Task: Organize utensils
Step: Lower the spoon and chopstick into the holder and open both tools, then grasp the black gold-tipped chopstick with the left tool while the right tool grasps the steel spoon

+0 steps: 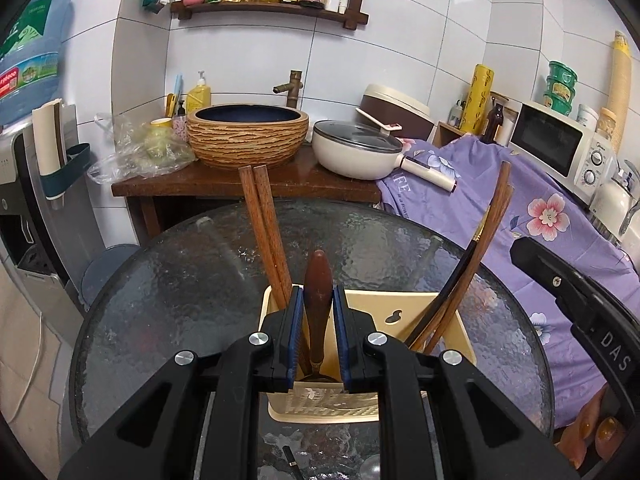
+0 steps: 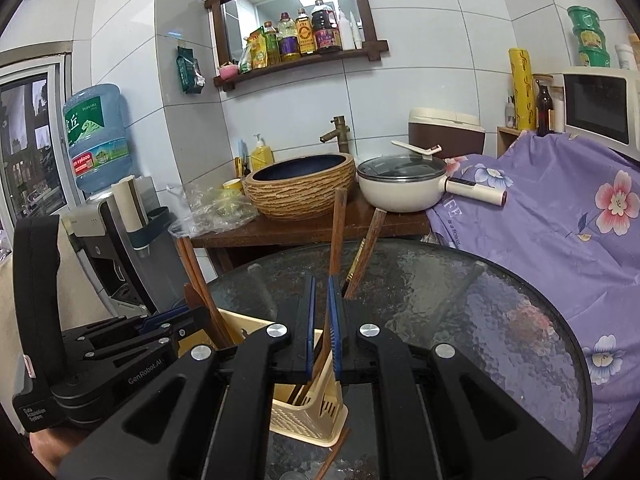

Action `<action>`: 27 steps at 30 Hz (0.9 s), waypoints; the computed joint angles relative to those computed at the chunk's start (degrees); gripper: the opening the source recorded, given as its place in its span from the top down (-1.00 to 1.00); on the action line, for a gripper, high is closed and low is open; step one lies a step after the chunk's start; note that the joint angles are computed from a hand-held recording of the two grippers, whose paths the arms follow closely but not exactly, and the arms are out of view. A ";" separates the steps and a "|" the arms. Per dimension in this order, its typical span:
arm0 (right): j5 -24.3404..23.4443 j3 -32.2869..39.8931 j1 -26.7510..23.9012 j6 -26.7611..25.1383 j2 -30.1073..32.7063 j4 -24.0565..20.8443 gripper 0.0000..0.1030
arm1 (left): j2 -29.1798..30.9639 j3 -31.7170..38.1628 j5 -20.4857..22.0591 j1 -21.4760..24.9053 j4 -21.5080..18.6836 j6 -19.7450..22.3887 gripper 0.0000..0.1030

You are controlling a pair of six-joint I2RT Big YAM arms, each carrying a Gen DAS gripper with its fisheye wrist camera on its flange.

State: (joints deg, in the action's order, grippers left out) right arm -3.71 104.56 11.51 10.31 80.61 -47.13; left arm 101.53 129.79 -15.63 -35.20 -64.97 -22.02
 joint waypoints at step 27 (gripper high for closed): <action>-0.98 -24.19 3.52 -5.14 -12.28 -5.93 -0.20 | -20.31 -36.74 0.88 0.00 8.89 -8.12 -0.46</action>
